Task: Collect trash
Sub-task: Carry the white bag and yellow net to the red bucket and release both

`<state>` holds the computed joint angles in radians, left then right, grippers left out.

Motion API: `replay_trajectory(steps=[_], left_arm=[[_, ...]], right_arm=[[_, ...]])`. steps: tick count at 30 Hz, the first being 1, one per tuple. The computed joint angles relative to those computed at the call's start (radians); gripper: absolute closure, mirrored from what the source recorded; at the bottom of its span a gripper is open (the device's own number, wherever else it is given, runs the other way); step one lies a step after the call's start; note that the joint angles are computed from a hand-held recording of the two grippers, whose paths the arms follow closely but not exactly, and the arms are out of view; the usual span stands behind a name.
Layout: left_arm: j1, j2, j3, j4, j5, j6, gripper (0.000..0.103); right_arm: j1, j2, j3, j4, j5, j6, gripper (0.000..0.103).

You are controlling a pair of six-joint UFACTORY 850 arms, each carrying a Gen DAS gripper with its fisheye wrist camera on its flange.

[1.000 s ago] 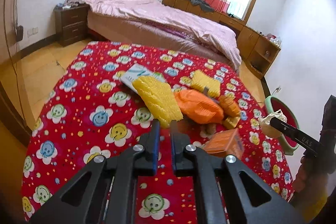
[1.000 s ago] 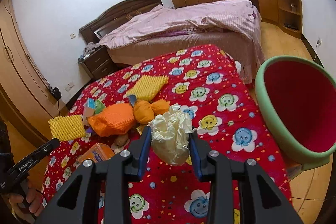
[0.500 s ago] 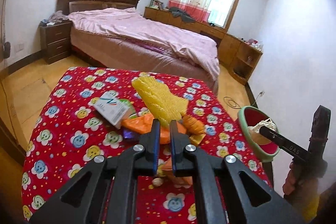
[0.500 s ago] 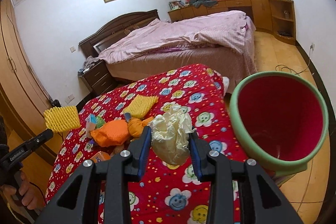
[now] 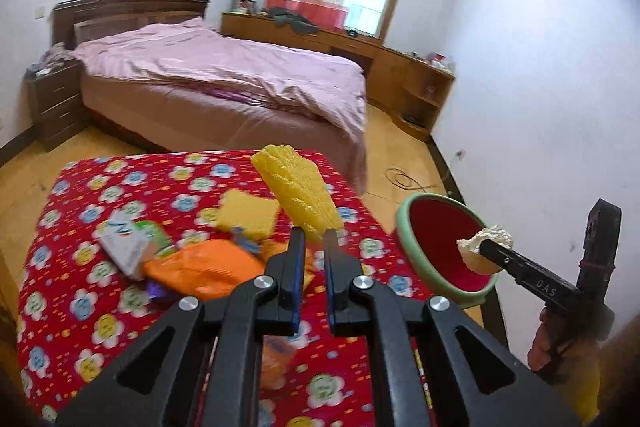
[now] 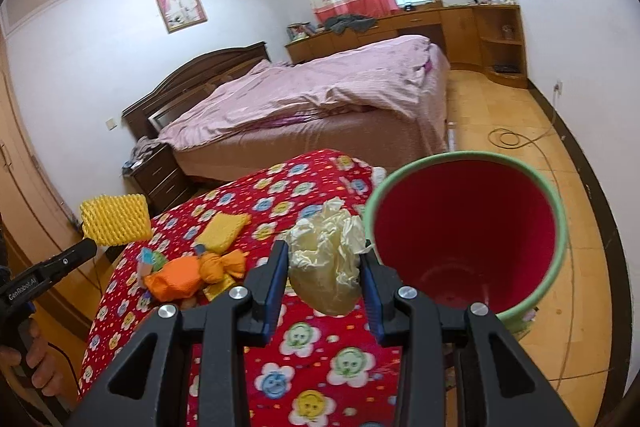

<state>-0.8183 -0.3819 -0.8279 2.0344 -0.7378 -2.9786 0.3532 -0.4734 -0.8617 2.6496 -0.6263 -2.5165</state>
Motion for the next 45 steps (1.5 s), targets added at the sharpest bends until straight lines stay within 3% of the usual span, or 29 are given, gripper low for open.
replay_trajectory(steps=[18, 29, 34, 36, 38, 45], left_arm=[[0.063, -0.277, -0.392, 0.141, 0.263, 0.092, 0.096], [0.089, -0.481, -0.657, 0.021, 0.452, 0.298, 0.095], [0.093, -0.516, -0.705, -0.075, 0.496, 0.407, 0.088], [0.091, -0.523, -0.714, -0.101, 0.499, 0.44, 0.073], [0.086, -0.524, -0.716, -0.126, 0.486, 0.468, 0.066], [0.08, -0.501, -0.678, -0.124, 0.461, 0.446, 0.065]], right_arm=[[-0.145, -0.064, -0.039, 0.013, 0.026, 0.057, 0.065], [-0.207, -0.14, -0.098, -0.043, 0.032, 0.139, 0.065], [-0.218, -0.157, -0.111, -0.058, 0.036, 0.157, 0.065], [-0.221, -0.163, -0.115, -0.062, 0.036, 0.161, 0.065], [-0.218, -0.166, -0.118, -0.059, 0.039, 0.162, 0.065], [-0.212, -0.177, -0.139, -0.063, 0.056, 0.165, 0.06]])
